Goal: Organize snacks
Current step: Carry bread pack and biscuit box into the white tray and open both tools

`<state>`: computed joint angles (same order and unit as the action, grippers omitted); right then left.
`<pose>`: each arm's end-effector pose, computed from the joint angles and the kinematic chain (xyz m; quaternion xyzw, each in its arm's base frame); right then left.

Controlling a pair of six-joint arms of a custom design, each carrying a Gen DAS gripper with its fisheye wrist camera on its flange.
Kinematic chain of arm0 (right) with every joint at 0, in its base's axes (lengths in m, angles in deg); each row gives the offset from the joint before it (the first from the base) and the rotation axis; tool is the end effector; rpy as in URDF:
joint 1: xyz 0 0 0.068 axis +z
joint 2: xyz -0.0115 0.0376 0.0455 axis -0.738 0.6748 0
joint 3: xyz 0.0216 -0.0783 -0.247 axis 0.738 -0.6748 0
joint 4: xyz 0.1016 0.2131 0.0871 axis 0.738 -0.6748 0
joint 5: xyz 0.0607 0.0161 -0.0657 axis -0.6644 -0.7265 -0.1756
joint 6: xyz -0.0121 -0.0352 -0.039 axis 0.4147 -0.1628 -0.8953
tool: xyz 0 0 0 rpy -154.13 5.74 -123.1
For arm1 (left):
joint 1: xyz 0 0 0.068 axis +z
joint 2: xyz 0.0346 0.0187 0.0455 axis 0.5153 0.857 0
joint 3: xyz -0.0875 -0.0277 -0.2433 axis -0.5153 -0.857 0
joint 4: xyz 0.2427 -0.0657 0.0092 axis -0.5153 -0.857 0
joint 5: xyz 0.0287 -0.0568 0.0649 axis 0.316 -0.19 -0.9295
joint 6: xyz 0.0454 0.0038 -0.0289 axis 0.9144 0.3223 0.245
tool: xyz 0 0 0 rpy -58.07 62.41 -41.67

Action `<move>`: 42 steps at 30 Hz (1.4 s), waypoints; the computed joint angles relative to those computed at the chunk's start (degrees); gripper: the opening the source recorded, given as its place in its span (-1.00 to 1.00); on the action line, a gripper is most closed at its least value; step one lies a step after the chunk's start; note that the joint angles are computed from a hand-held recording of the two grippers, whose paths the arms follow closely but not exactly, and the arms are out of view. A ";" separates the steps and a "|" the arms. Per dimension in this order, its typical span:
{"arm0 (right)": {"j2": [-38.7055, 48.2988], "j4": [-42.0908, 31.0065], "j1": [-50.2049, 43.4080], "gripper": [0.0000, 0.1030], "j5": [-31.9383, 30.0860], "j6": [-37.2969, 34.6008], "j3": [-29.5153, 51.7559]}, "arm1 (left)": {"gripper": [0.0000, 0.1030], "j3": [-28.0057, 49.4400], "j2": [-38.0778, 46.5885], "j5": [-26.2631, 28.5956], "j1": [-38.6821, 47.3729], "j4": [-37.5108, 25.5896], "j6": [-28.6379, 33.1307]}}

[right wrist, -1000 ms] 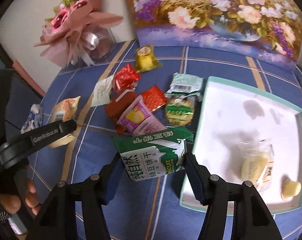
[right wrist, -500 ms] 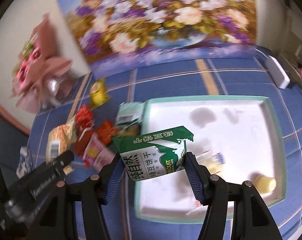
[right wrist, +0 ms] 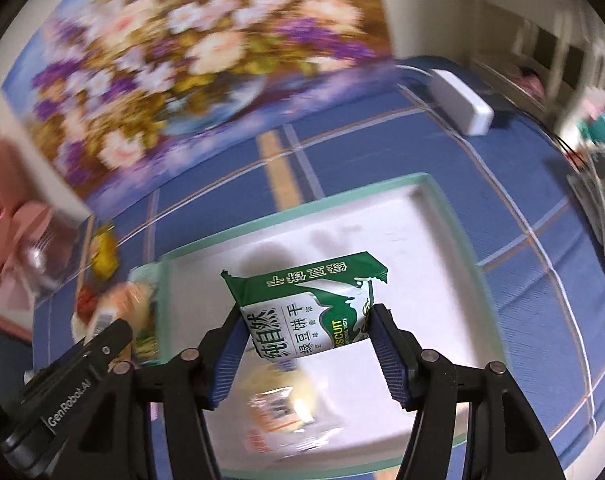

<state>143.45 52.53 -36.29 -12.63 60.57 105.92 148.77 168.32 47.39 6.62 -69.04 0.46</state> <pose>0.1838 0.0291 0.1706 0.3459 0.9073 0.0235 0.2377 0.2772 -0.1252 0.1909 0.1470 0.9687 -0.0459 0.1946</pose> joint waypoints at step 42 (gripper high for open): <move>0.93 -5.32 -6.73 0.74 -1.27 -6.42 1.54 | 0.85 0.35 3.65 -3.66 3.96 0.59 -4.89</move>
